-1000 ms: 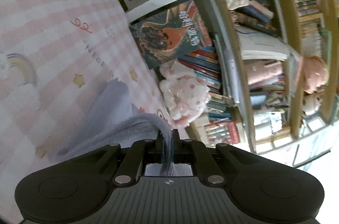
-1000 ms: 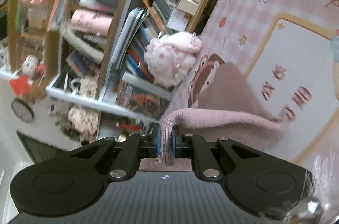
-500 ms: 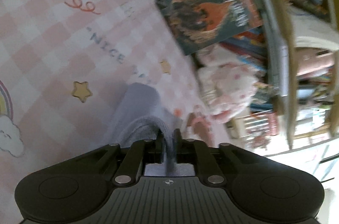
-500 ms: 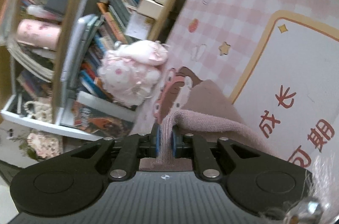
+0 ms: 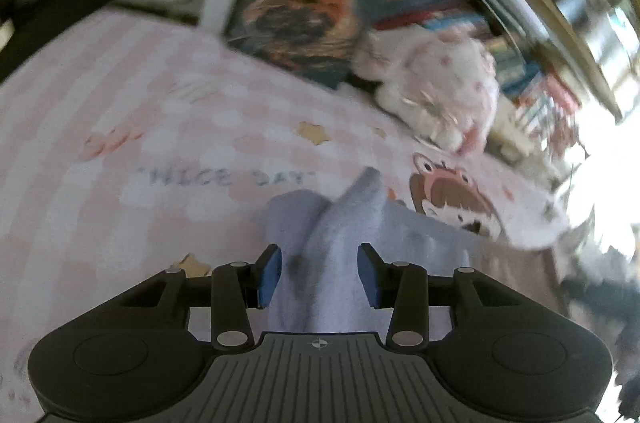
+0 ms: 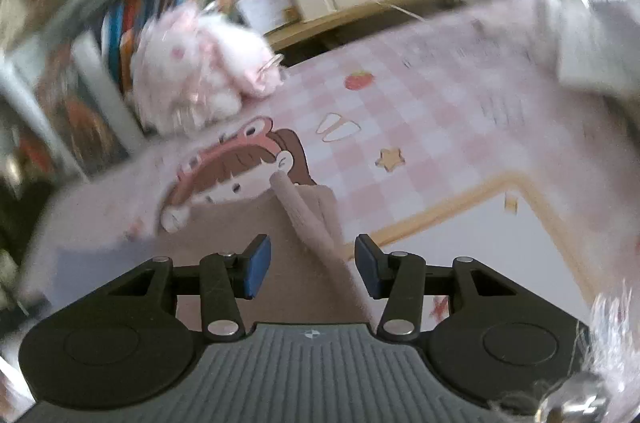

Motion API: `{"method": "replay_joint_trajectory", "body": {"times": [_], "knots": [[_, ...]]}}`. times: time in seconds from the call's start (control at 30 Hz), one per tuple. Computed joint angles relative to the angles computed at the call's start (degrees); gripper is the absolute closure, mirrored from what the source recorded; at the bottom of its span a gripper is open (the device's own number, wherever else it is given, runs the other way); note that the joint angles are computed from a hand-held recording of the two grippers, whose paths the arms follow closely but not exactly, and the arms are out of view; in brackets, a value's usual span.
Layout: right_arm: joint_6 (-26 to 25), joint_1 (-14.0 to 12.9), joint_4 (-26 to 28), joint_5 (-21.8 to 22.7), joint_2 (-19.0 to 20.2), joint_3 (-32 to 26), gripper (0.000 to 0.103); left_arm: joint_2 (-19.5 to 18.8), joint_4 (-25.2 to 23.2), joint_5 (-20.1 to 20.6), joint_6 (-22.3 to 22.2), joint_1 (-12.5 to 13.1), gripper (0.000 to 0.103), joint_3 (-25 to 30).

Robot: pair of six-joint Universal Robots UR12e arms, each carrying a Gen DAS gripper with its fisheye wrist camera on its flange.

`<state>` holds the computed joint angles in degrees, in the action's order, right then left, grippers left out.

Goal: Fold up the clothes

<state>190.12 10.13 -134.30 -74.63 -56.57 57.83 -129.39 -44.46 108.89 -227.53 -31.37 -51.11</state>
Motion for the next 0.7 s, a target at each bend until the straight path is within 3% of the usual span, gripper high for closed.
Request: {"method": "replay_joint_trajectory", "body": {"times": [0.1,0.13,0.17,0.2,0.23,0.33,0.4,0.47,0.7], "knots": [[-6.1,1.0,-0.3,-2.6,1.3,-1.5,0.059,-2.9,-3.4,3.2,5.6,-0.5,0.067,4.8],[-6.0,0.9,0.0,-2.2,1.6,-2.0,0.063,-3.6,-4.2,4.1,7.4,-0.6,0.076,6.0],[-5.8,0.9,0.2,-1.7,2.0,-2.6,0.078,-3.6,-3.7,4.1,8.7,-0.6,0.092,6.1],[-5.6,0.9,0.5,-1.3,2.3,-3.1,0.093,-3.3,-2.5,3.8,9.7,-0.5,0.094,5.6],[-5.4,0.8,0.8,-0.9,2.6,-3.7,0.098,-3.0,-1.4,3.5,10.6,-0.5,0.094,5.1],[-2.6,0.2,-1.6,2.8,2.7,-3.6,0.098,-0.5,5.0,3.4,5.9,-0.2,0.094,0.4],[0.8,-0.2,-3.8,3.5,2.8,-3.3,0.098,0.5,3.9,3.3,1.0,0.3,0.098,-1.5],[2.8,-0.3,-1.1,2.8,4.1,-5.1,0.098,0.8,2.2,0.9,-2.0,1.1,0.098,-2.6],[1.7,0.5,3.5,-0.2,6.6,-8.0,0.095,0.0,-1.2,1.5,0.8,1.1,0.092,-1.1]]}}
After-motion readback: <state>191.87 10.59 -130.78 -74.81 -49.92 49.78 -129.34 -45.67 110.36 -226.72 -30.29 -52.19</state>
